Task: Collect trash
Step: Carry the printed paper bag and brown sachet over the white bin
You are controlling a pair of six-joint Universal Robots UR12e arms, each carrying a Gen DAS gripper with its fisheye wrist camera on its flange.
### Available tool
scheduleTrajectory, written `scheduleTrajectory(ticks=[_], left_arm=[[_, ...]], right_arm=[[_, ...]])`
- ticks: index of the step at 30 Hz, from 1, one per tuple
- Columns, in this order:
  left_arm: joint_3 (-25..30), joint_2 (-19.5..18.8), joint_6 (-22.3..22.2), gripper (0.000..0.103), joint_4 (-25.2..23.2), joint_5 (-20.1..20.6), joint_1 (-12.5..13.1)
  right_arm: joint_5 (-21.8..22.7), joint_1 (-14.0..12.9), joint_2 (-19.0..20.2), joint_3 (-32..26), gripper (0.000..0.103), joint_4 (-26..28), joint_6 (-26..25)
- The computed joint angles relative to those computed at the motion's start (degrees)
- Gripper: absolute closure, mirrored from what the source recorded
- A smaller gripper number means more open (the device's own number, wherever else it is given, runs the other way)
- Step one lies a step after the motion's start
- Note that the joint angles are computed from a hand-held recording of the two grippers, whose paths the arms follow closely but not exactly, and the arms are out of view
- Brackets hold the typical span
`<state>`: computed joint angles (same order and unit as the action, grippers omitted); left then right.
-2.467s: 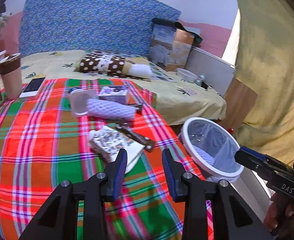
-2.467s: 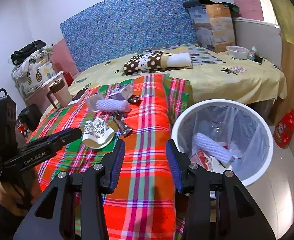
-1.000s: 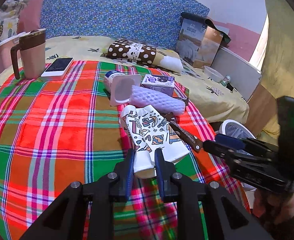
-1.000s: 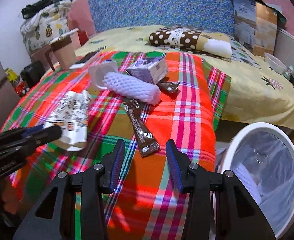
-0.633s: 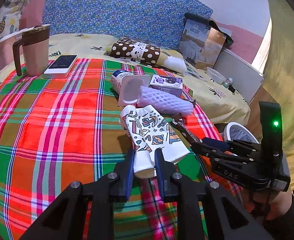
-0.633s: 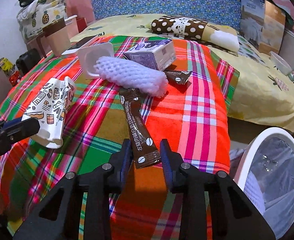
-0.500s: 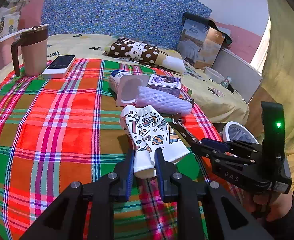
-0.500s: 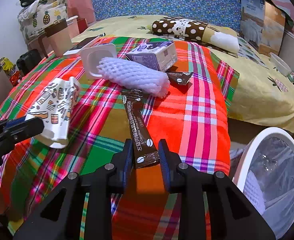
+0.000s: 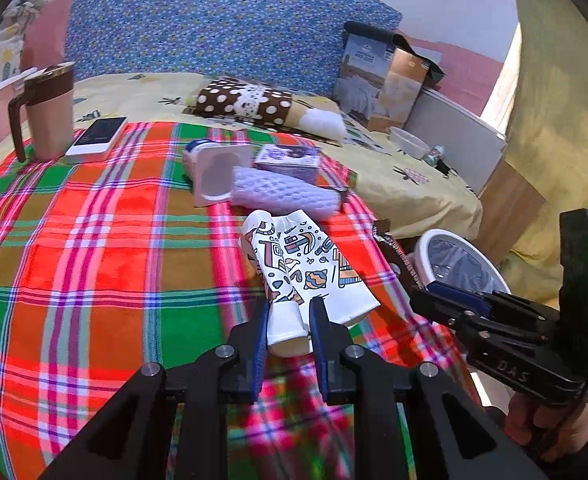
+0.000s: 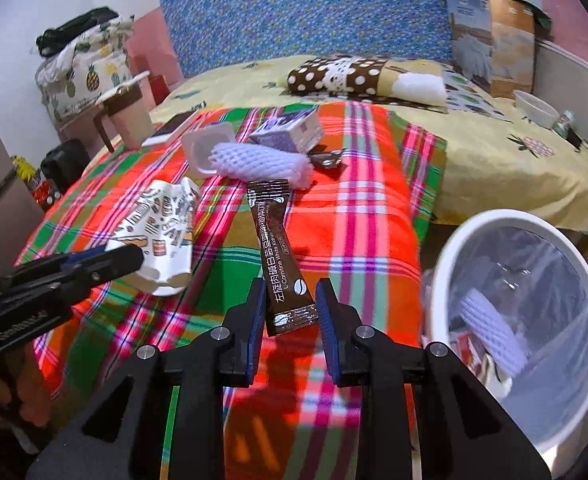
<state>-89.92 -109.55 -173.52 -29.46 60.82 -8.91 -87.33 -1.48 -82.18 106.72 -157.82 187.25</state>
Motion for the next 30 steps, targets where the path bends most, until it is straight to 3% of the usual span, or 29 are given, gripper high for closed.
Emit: scheduleTrajectory(ticks=[19,30], left_arm=[[-0.76,1.98,4.93,0.083,0.2,-3.96,-3.04],[0.89,1.11,8.37,0.083,-1.51,-5.18,-5.78]], right_arm=[[-6.19,-1.12,-4.48,4.93,0.075,-6.14,6.06],[-9.13,-2.29,-6.75,7.7,0.075,-7.5,8.82]])
